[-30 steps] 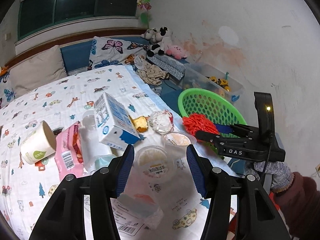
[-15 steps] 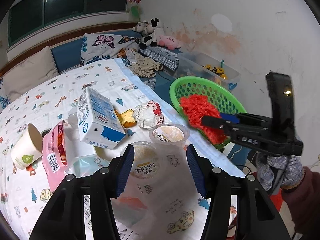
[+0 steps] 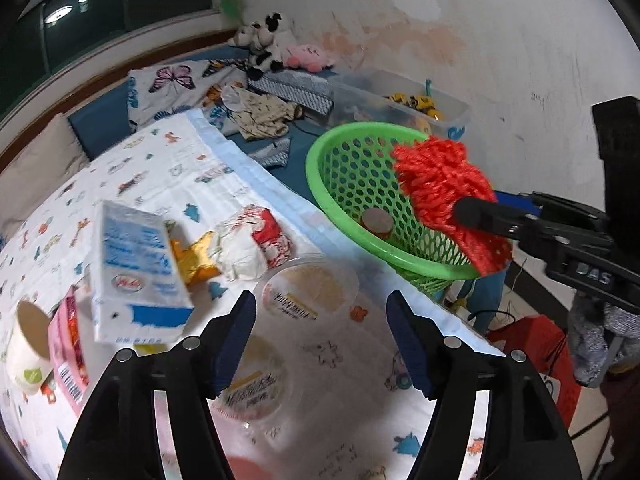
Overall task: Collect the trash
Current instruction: 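Carry the red mesh net over the green basket and release it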
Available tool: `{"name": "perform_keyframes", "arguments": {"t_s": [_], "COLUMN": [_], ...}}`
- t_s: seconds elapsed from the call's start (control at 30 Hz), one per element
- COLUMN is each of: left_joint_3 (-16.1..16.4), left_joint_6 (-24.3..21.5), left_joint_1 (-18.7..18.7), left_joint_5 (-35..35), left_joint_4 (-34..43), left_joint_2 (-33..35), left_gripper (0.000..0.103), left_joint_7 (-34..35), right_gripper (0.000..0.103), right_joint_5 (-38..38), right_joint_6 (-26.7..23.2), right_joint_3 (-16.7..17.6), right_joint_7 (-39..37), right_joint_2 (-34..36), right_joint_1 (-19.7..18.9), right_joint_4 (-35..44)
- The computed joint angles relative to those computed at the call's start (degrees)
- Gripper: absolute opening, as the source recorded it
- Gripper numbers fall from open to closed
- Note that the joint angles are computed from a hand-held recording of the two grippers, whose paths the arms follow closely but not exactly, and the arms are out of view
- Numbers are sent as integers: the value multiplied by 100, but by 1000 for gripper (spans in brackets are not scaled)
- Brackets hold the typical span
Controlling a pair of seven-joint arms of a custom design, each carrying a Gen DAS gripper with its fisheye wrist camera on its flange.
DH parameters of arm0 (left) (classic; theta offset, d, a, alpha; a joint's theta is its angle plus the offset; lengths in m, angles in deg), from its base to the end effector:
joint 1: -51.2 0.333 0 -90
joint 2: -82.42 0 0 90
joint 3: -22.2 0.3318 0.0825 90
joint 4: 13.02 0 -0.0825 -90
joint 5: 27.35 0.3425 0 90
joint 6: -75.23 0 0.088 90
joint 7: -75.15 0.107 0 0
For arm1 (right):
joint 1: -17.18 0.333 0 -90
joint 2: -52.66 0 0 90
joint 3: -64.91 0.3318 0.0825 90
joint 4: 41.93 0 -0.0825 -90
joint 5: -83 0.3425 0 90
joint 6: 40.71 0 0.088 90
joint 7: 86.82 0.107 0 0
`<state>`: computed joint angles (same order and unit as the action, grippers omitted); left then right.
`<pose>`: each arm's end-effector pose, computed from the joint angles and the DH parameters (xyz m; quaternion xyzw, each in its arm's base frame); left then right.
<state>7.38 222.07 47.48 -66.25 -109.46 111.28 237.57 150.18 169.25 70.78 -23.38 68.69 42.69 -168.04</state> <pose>0.6541 -0.1795 0.3912 -0.2555 0.9071 -0.3261 0.0747 0.5042 0.1629 0.3990 -0.5079 0.7284 -0.2747 0.3688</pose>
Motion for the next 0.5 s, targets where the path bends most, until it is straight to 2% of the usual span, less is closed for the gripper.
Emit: {"name": "perform_keyframes", "arguments": {"t_s": [0.3, 0.5], "left_joint_3": [301, 272], "left_joint_6": [-459, -462], "left_joint_1": [-351, -360], "left_joint_5": [875, 1085], "left_joint_4": [725, 877], "left_joint_2": [480, 628], "left_gripper": [66, 64], "left_joint_7": [-876, -1129], "right_gripper": [31, 31], "right_joint_5": [-428, -524], "right_joint_6": [124, 150], "right_joint_3": [50, 33], "right_joint_7": [690, 867], "right_joint_2": [-106, -118], "right_joint_1": [-133, -146], "right_joint_4": [-365, -461]}}
